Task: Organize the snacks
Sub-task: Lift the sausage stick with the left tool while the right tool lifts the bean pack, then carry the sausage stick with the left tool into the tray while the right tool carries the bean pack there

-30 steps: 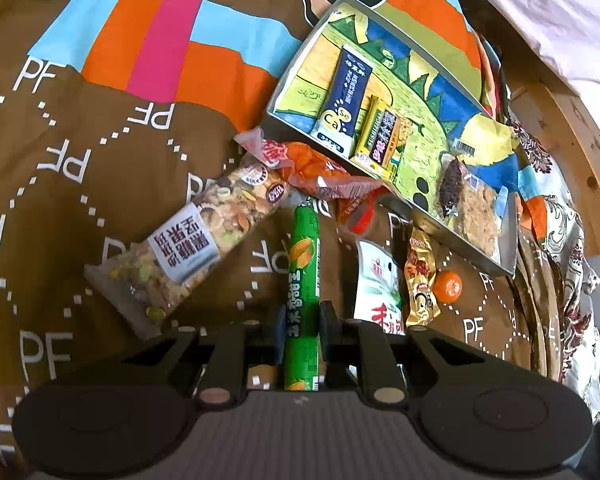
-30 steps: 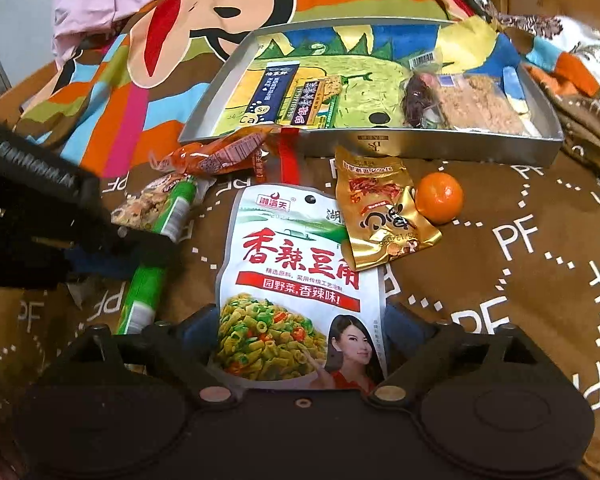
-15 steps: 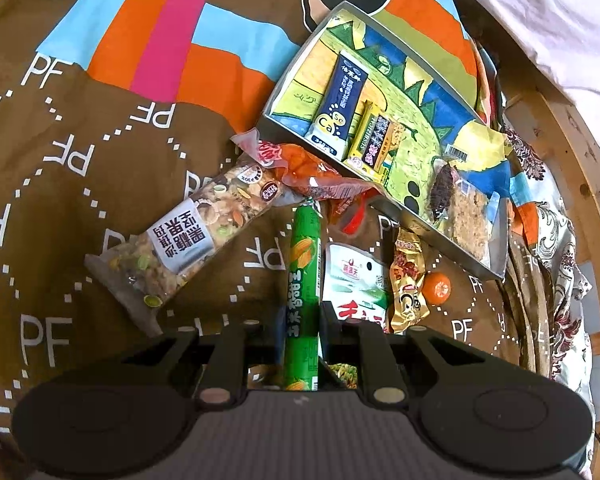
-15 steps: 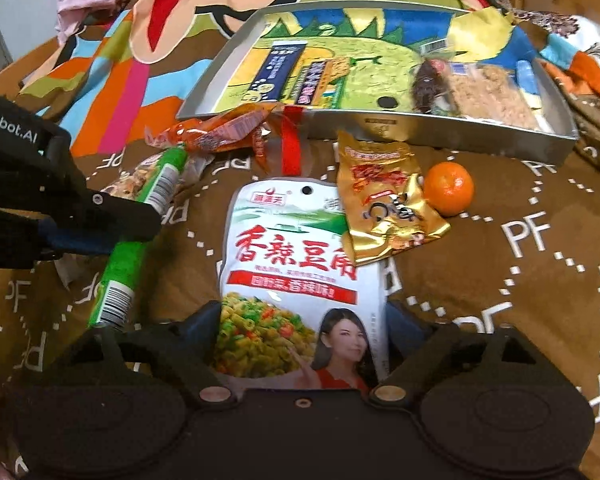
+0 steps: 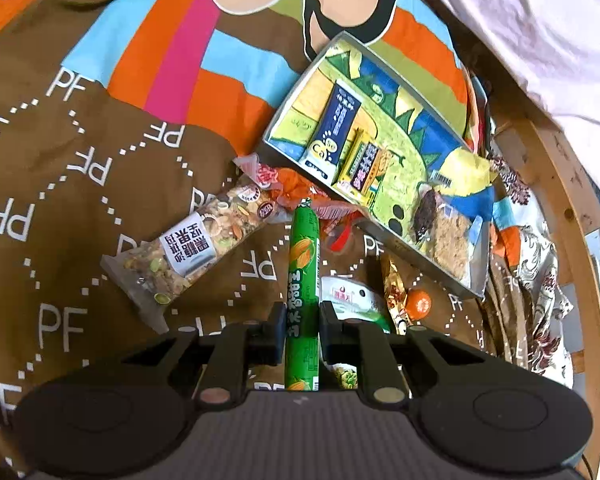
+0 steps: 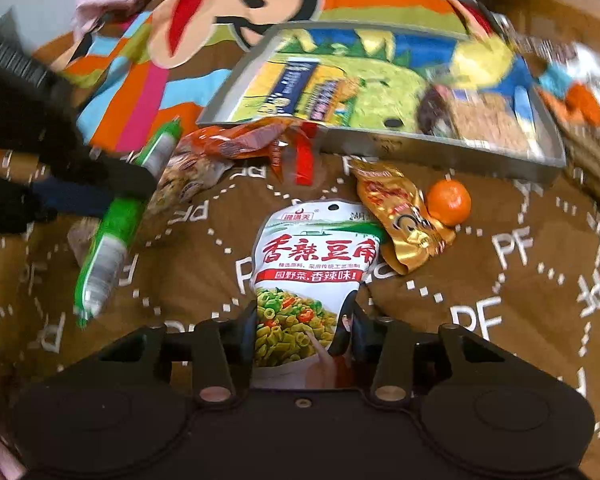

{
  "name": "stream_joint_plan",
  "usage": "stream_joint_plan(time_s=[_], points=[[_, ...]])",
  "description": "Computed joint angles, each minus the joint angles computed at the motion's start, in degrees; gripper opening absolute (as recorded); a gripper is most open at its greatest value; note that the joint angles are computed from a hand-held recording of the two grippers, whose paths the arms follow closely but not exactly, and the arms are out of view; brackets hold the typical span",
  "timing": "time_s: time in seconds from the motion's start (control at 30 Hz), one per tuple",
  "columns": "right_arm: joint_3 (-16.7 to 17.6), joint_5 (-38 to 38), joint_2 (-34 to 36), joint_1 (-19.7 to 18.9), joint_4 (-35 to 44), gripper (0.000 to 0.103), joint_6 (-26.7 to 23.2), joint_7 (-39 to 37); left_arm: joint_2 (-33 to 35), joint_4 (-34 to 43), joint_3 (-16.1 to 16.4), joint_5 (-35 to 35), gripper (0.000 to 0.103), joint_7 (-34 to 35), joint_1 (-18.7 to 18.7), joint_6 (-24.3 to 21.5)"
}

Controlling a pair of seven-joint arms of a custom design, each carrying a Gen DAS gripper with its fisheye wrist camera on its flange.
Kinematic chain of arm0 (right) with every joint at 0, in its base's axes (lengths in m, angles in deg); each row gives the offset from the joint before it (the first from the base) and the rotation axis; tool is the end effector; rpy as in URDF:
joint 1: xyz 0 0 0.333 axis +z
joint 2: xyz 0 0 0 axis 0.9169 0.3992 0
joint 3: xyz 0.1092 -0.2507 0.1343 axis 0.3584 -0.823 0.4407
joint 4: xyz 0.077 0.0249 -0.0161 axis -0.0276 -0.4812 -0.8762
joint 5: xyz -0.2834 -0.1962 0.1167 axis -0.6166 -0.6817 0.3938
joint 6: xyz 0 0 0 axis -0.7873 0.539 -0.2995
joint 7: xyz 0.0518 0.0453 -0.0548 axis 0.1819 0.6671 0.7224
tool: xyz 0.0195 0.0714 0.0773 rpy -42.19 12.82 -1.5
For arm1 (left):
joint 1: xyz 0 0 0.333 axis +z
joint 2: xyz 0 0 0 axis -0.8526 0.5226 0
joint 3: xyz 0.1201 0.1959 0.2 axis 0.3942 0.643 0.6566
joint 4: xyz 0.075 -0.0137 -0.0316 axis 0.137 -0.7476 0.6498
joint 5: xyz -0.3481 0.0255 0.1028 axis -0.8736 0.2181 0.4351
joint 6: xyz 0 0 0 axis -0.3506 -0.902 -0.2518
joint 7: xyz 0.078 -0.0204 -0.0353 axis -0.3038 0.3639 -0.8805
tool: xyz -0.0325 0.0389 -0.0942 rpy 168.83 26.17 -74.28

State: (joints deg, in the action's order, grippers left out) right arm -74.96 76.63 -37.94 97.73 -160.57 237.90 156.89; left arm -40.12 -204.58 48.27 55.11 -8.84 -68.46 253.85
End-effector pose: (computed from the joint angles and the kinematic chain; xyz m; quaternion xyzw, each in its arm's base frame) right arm 0.5554 0.3801 0.3880 -0.7869 0.5278 -0.1428 0.2861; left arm 0.5570 -0.2030 0.4385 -0.8230 0.4633 -0.3281 0.0190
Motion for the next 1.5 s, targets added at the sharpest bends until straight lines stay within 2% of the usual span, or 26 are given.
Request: stream_joint_plan(time_s=[0.2, 0.33, 0.47, 0.6, 0.73, 0.8, 0.93, 1.1, 1.27, 1.37, 1.5], points=[[-3.3, -8.0, -2.7, 3.5, -3.4, 0.044, 4.1, -0.1, -1.7, -1.4, 1.1, 3.5, 0.018, -3.8, -1.0, 1.2], [-8.6, -16.1, -4.6, 7.2, -6.1, 0.044, 9.8, 3.3, -2.7, -2.6, 1.9, 7.1, 0.018, -7.3, -1.4, 2.9], [-10.8, -19.1, -5.3, 7.9, -6.7, 0.044, 14.0, 4.7, -3.5, -3.6, 3.3, 13.5, 0.018, -12.7, -1.9, 5.0], [-10.1, -18.2, -5.1, 5.5, -5.8, 0.045, 18.1, 0.9, -3.2, -3.2, 5.6, 23.3, 0.018, -20.5, -2.8, 7.1], [-11.7, -16.7, -2.9, 4.1, -3.1, 0.045, 22.7, -3.9, -0.7, 0.6, 7.6, 31.7, 0.018, -26.4, -3.5, 7.7], [-10.8, -14.6, -0.4, 2.0, -0.1, 0.045, 23.6, -5.5, 1.6, 3.6, 8.3, 32.7, 0.018, -27.1, -3.7, 8.0], [-14.5, -8.0, 6.7, 3.1, 7.7, 0.046, 25.9, -5.1, 8.8, 12.0, 7.8, 28.6, 0.018, -22.3, -3.2, 9.3], [-12.5, -0.8, 15.0, 0.4, 18.5, 0.046, 23.5, -5.7, 18.1, 24.0, 12.1, 25.8, 0.018, -20.4, -6.7, 8.7], [-11.0, 3.1, 23.6, -1.2, 31.8, 0.046, 18.1, -9.3, 26.4, 34.5, 14.6, 23.1, 0.018, -16.9, -7.9, 9.3], [-11.2, 4.7, 29.5, -1.5, 41.4, 0.047, 13.7, -9.2, 30.1, 39.1, 14.5, 21.5, 0.018, -14.2, -7.5, 8.2], [-10.0, 5.1, 37.5, -2.7, 55.6, 0.047, 6.5, -9.0, 33.8, 42.9, 9.9, 19.1, 0.018, -6.8, -4.4, 7.5]])
